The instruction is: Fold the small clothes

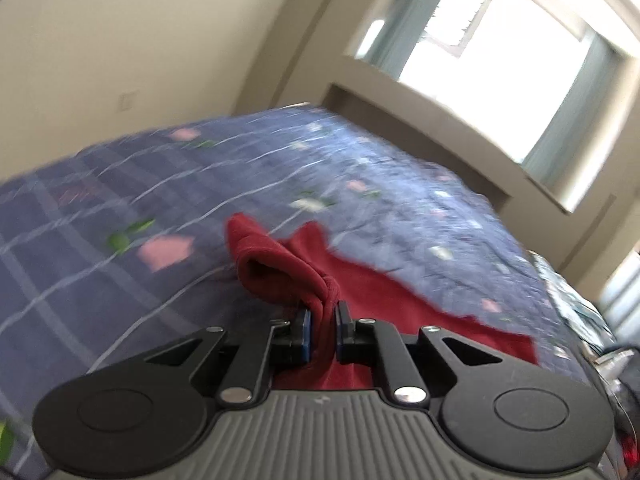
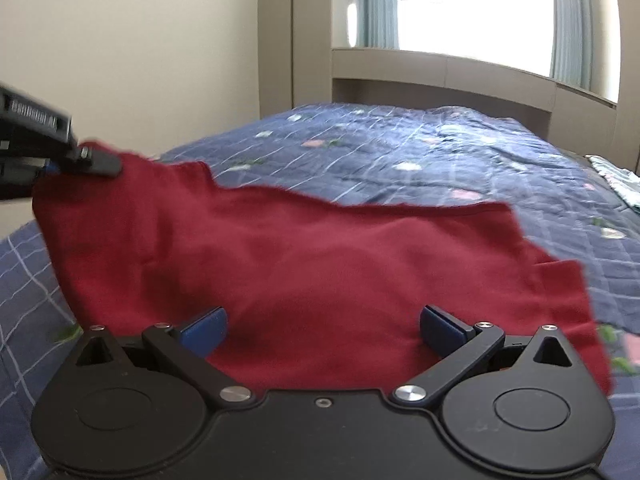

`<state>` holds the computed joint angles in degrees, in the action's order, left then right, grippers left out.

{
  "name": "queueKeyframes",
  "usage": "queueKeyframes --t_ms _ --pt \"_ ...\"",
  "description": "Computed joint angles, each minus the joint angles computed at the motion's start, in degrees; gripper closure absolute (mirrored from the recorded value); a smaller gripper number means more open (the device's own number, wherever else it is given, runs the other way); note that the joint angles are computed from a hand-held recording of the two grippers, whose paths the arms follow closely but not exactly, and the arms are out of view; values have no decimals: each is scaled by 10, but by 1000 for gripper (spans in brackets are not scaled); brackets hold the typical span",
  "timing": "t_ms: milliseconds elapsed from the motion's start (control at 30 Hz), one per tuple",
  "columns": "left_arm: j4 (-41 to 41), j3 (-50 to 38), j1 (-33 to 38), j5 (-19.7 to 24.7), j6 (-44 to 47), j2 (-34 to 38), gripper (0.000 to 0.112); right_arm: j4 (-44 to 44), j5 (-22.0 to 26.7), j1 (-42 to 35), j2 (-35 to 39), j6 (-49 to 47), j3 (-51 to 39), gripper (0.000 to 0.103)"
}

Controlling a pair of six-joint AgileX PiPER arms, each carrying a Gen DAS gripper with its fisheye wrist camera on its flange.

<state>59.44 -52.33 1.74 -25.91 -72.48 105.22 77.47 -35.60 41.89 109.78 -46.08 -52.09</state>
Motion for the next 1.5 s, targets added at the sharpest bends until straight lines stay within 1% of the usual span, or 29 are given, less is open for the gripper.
queueKeyframes --t_ms 133,267,400,467,533,600,633,733,767,833,867,933,967,1000,1067,1133,1200,1267,1333,1367,1400,1500 --pt "34 -31 -56 3 -23 -25 102 2 -25 -17 -64 -4 79 1" --pt "53 -74 -145 9 -28 -28 102 12 -40 -42 -155 18 188 1" --pt "89 -122 -239 15 -49 -8 102 27 -50 -69 -261 65 298 1" --pt "125 -147 -286 26 -75 11 102 41 -49 -83 -321 93 350 1" --pt "180 -169 -326 40 -117 32 102 56 -53 -86 -368 112 390 1" --pt "248 -182 -360 54 -174 53 102 72 -64 -79 -391 121 417 1" --pt "271 -185 -377 65 -188 64 102 74 -67 -79 -398 126 427 1" --pt "261 -167 -415 108 -168 73 101 71 -69 -65 -404 156 449 1" --pt "261 -163 -421 115 -167 76 100 61 -69 -60 -397 177 455 1" --pt "281 -156 -418 110 -179 77 99 55 -74 -48 -391 198 462 1" --pt "291 -149 -415 106 -183 73 94 61 -82 -36 -390 201 465 1" --pt "288 -137 -404 81 -179 63 79 62 -93 -23 -377 212 464 1" --pt "300 -134 -397 62 -193 57 62 63 -96 -20 -375 214 463 1" --pt "294 -128 -392 54 -190 50 49 73 -101 -11 -377 213 464 1" --pt "274 -114 -385 50 -167 35 42 75 -104 -5 -372 224 463 1" --pt "284 -105 -377 49 -177 20 37 92 -114 14 -370 228 460 1" --pt "291 -101 -371 59 -200 10 22 107 -122 32 -367 234 455 1" --pt "280 -81 -357 68 -203 -11 17 108 -129 49 -363 252 450 1" --pt "259 -60 -341 84 -198 -30 11 93 -135 67 -354 278 444 1" --pt "239 -46 -332 95 -188 -40 10 86 -138 75 -350 289 439 1" --pt "237 -34 -319 100 -192 -50 10 75 -139 80 -345 303 436 1" --pt "276 -6 -272 96 -249 -63 10 17 -142 88 -329 361 424 2"
